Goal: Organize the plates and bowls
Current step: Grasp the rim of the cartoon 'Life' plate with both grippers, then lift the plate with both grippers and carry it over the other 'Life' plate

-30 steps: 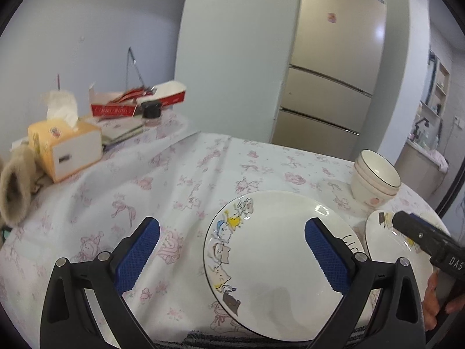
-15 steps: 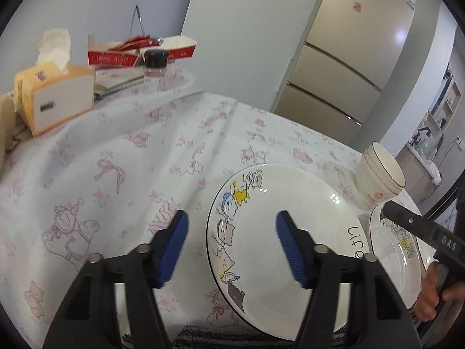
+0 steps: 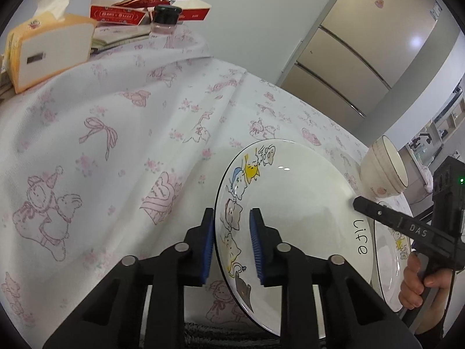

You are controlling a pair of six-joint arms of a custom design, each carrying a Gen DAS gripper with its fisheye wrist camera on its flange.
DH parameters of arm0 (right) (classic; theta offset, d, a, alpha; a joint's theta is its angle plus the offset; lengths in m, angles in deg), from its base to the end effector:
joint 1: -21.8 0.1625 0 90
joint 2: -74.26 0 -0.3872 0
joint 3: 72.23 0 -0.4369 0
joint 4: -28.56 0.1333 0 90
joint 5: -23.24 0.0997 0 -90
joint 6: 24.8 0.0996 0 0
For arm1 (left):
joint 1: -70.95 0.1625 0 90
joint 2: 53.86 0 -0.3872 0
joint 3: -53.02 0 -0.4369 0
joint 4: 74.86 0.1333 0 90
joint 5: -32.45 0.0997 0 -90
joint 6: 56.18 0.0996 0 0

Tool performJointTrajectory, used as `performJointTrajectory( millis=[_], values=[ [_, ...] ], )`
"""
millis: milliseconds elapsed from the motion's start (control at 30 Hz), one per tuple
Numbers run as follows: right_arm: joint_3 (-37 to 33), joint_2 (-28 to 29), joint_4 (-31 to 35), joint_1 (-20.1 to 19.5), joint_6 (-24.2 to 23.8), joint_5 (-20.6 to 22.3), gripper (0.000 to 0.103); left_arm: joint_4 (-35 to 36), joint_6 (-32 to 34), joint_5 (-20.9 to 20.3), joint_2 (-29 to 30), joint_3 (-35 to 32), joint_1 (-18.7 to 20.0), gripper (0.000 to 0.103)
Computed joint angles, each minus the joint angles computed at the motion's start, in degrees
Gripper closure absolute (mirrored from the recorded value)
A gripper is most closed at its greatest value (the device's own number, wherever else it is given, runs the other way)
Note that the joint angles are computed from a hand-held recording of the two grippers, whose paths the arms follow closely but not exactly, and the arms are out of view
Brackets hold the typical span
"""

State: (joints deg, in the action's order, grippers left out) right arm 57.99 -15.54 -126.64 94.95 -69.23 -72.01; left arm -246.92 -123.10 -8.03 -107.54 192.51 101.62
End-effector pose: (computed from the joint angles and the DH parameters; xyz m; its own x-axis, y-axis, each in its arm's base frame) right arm -0.0162 -0.4820 0.2182 -0.8569 -0.3760 0.3527 -0.4715 0.8483 -0.2412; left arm -0.2000 -0.3617 -0.0323 -0.9026 -0.2394 -0.3577 0.0712 0.7366 -0.6726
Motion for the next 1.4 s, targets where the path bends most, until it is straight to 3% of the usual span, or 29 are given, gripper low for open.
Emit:
performJointTrajectory(
  millis=[133,500,633,833,1100,1400],
  values=[
    [-0.6,1.7,-0.4,0.6,-1.2,-1.8,0.085,-1.6,-0.1,-1.2,-0.1,0.3,1.0,0.088],
    [-1.2,3.2,-1.3,0.9,-3.0,-2.8,0.091,-2.2,0.6,-2.4,0.0,0.2,1.7,0.089],
    [-1.2,2.7,-0.7,-0.4,-1.1,0.1,0.091,1.3,-1.2,-1.7,-0.6,-0.1,1.2,0.089],
    [-1.3,2.8,0.6,0.4,0.8,-1.5,0.091,4.2,-3.7,-1.1,-3.0,0.7,0.0,0.089],
    [-1.1,-1.1,5.2,1.2,3.3,-2.8,0.091,6.5,-4.1,-2.8,-4.8,0.6,-2.0,0.089],
    [0.5,-9.0,10.4,0.0,3.2,-0.9,0.09,11.1,-4.5,-3.3,-6.2,-0.9,-6.2,0.089]
  ],
)
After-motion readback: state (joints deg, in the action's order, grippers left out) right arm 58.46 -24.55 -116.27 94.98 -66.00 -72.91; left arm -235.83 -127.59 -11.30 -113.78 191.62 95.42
